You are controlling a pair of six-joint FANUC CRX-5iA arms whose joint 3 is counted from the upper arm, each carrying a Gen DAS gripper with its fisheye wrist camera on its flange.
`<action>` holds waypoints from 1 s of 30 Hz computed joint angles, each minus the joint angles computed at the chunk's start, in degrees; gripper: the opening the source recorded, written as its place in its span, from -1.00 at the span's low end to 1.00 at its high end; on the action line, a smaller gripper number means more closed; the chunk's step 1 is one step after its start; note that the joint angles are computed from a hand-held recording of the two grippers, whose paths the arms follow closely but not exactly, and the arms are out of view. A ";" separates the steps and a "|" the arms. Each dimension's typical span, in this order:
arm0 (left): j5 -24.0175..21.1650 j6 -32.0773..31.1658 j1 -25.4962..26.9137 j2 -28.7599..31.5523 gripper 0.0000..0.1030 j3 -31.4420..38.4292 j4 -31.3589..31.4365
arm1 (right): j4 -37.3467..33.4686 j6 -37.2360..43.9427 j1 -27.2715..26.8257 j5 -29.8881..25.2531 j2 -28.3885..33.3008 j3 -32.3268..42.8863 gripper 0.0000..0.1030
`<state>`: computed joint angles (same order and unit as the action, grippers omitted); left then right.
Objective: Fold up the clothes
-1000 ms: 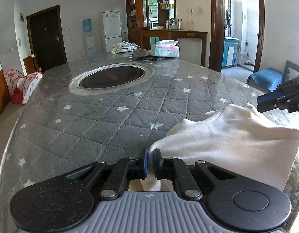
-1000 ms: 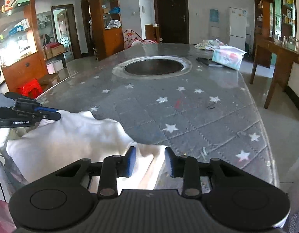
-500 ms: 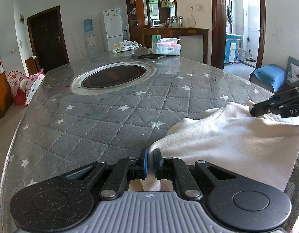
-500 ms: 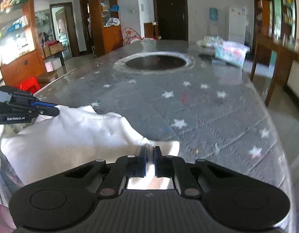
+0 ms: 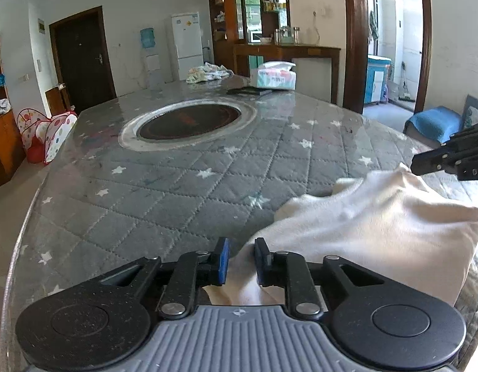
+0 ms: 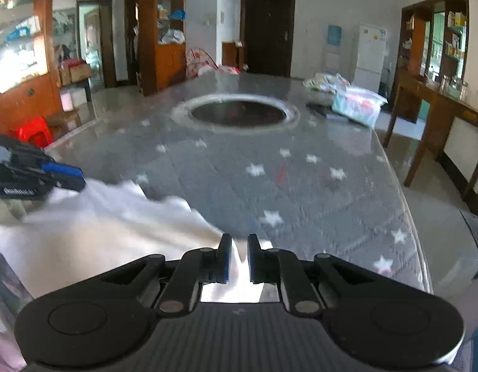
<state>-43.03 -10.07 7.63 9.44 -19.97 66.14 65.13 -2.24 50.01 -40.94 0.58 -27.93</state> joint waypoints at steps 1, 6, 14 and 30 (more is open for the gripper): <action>-0.22 0.60 0.03 -0.02 -0.60 0.12 0.22 | 0.33 -0.11 -0.37 1.43 -0.11 0.12 -0.83; -3.75 0.79 -0.33 -0.42 -0.65 0.29 1.75 | 0.99 1.10 -1.95 6.84 2.12 2.26 -0.83; -6.59 2.33 -2.83 0.76 -0.65 1.77 -0.22 | -1.52 3.82 -3.13 10.55 6.37 5.65 -0.81; -4.29 5.29 -4.27 2.69 -0.61 3.14 -4.19 | 0.83 2.32 -3.45 11.28 7.63 6.28 -0.66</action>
<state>-47.32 -4.78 3.36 12.13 -16.83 61.95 65.96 0.08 46.56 -29.66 8.21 -21.65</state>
